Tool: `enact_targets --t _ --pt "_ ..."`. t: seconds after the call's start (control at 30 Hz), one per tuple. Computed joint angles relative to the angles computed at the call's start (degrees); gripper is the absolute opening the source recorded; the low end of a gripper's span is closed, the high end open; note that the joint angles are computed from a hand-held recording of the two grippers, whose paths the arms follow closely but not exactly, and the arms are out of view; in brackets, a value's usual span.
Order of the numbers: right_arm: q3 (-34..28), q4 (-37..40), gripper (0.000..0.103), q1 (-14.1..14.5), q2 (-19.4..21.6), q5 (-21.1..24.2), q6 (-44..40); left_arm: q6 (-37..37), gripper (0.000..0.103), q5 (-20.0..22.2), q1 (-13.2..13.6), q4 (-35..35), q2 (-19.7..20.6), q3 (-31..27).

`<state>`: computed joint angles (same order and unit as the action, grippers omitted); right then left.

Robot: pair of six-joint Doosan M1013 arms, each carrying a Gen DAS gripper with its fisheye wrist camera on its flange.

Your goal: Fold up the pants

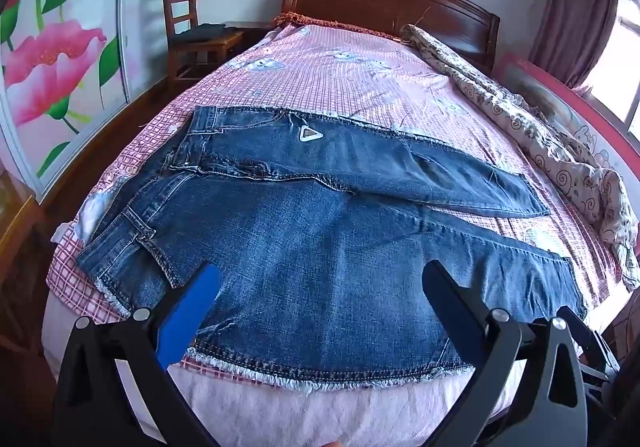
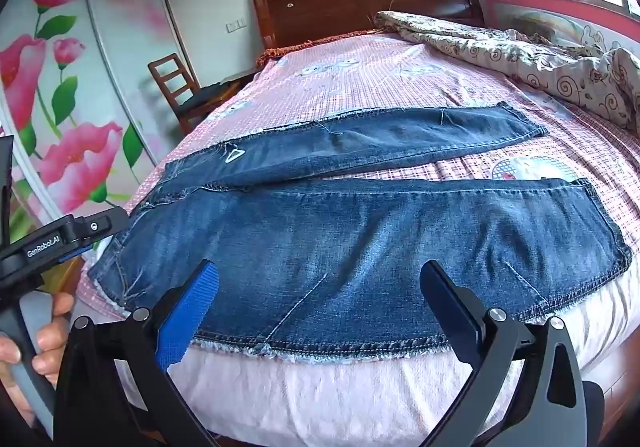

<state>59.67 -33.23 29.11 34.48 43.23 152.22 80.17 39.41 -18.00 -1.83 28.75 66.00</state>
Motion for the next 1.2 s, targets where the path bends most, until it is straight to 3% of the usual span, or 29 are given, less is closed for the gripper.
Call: enact_targets --t 0.33,0.63,0.77,0.93,1.07,1.2 --pt "-0.61 0.35 0.1 0.1 0.15 1.14 -0.69 1.98 0.101 0.76 0.45 -1.7 -0.04 -0.48" --pt "0.54 -8.8 0.1 1.01 -0.27 1.34 5.05 7.05 0.101 -8.57 -1.07 -1.35 -2.94 5.23" --pt "1.5 -13.18 0.1 1.38 -0.33 3.8 6.18 6.69 0.101 -5.61 -2.14 0.74 -2.22 5.1" --pt "2.57 -12.44 0.1 1.16 -0.58 5.25 6.77 3.41 0.101 -2.26 -2.22 -0.46 -1.83 5.47" --pt "2.67 -12.24 0.1 1.16 -0.4 5.67 7.28 1.18 0.101 -3.44 -3.22 5.47 -2.58 6.98" --pt "2.34 -12.54 0.1 1.44 -0.18 5.88 6.75 3.06 0.101 -4.18 -2.91 2.4 -3.08 7.99"
